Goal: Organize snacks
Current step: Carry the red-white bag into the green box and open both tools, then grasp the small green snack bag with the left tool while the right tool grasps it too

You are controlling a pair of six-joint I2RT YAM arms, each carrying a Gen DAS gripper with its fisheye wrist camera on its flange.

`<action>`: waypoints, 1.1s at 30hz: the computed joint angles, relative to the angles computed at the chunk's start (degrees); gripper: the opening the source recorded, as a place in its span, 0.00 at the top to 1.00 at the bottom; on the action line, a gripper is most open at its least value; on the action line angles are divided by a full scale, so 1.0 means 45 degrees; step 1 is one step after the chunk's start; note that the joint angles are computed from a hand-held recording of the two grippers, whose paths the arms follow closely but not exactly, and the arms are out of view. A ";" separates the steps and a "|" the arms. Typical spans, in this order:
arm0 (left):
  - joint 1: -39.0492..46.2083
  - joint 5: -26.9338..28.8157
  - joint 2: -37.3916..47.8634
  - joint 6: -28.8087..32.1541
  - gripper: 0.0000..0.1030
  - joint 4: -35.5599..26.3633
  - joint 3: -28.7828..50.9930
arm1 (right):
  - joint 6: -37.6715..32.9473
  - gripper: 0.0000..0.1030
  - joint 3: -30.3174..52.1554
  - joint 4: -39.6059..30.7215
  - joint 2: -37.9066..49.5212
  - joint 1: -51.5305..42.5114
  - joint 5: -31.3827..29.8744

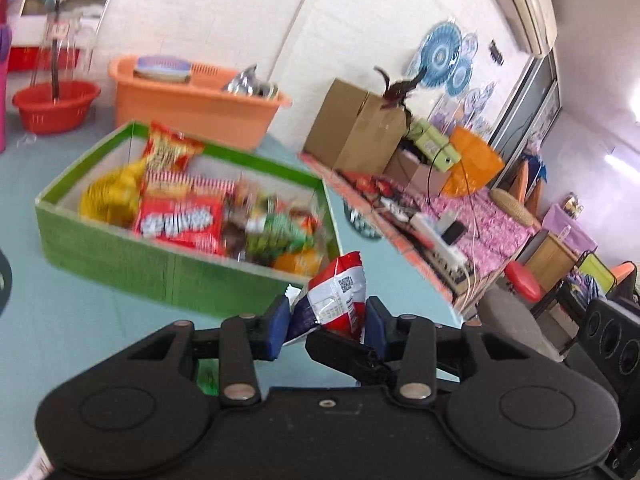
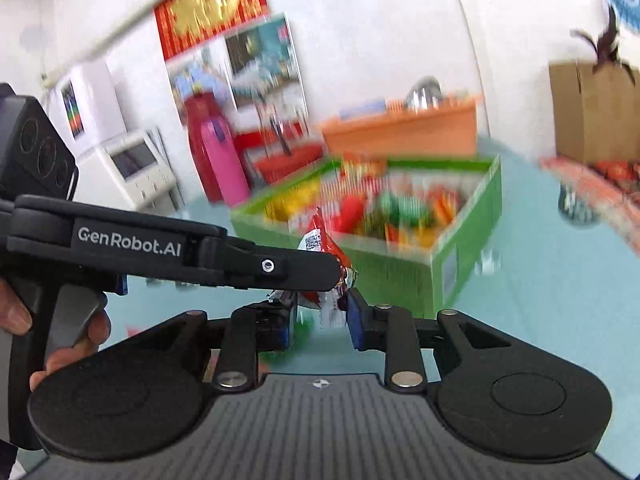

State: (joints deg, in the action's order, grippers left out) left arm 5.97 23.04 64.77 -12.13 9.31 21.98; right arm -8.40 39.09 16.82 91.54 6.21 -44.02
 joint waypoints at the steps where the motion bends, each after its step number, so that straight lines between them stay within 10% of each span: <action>1: 0.0065 0.0049 0.0089 -0.0047 0.50 0.0054 0.0234 | 0.0231 0.55 0.0137 0.0304 0.0076 0.0033 -0.0043; 16: 0.0995 0.0438 0.5182 -0.0540 0.49 0.2426 0.3749 | 0.2149 0.55 0.4013 0.2379 0.3836 0.1134 0.1148; 18: 0.1017 0.0225 0.5876 -0.0428 0.37 0.2468 0.4129 | 0.2106 0.52 0.4557 0.2182 0.4398 0.1272 0.1472; 20: 0.1076 -0.0104 0.6335 -0.0560 0.02 0.2521 0.4243 | 0.1873 0.41 0.4941 0.1887 0.4849 0.1485 0.2307; 25: 0.1494 0.0206 0.6409 -0.0553 0.00 0.2740 0.3720 | 0.1502 0.08 0.4578 0.2301 0.5124 0.1359 0.2687; 33: 0.1786 0.0183 0.3025 -0.0642 0.00 0.1640 0.1858 | 0.1536 0.00 0.2627 0.2962 0.3116 0.0977 0.2911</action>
State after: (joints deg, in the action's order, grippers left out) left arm 14.01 23.87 78.38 -15.02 16.70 30.34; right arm -1.49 50.92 30.16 105.56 10.61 -30.93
